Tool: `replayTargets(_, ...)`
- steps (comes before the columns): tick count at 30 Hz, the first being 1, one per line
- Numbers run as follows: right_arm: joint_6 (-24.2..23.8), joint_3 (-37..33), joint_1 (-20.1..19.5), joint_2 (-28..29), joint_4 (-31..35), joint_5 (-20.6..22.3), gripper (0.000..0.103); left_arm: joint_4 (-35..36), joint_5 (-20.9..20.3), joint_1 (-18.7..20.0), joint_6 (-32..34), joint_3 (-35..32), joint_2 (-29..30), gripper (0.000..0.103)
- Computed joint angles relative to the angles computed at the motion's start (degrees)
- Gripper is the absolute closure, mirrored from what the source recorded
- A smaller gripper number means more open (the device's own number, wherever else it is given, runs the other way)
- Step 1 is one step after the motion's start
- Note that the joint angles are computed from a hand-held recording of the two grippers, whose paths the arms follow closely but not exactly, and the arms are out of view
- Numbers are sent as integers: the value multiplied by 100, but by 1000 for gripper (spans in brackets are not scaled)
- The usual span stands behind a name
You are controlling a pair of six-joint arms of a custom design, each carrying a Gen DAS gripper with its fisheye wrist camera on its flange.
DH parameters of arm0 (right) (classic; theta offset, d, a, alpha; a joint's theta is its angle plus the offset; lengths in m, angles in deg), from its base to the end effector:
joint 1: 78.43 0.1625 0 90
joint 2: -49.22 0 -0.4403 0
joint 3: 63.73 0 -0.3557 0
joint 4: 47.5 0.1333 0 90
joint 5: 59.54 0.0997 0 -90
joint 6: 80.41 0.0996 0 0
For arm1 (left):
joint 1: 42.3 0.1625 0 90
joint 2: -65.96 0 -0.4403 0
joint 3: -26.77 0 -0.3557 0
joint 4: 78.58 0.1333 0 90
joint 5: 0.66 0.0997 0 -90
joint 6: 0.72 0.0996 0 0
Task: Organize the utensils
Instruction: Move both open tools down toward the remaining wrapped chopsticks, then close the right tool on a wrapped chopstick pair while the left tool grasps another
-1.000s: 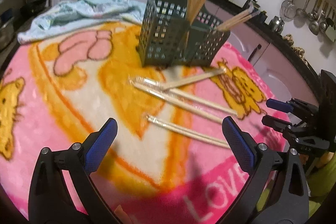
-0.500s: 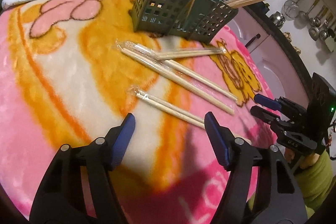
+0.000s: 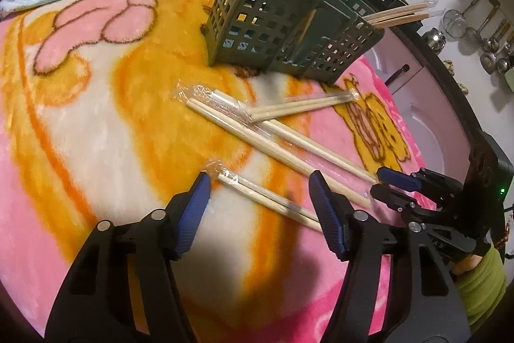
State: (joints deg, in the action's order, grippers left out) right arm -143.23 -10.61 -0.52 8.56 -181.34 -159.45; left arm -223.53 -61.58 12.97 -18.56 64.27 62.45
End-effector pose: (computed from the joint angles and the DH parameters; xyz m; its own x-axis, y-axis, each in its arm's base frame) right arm -0.0576 -0.8237 0.3408 -0.5905 -0.6083 0.5303 -0.7585 0.6428 -0.1072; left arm -0.3398 -0.8092 -0.0550 -0.9410 0.1028 -0.3225 0.2560 0.8393 -0.4796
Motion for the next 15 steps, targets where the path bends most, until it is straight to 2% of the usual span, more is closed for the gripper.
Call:
replayTargets(8,-191,12,-14,43,5,43,87,67,221,24,-19,-154,66,71)
replayTargets(15,-267,152,-21,-50,-24,102,88,40,248,66,-71,-125,37,86)
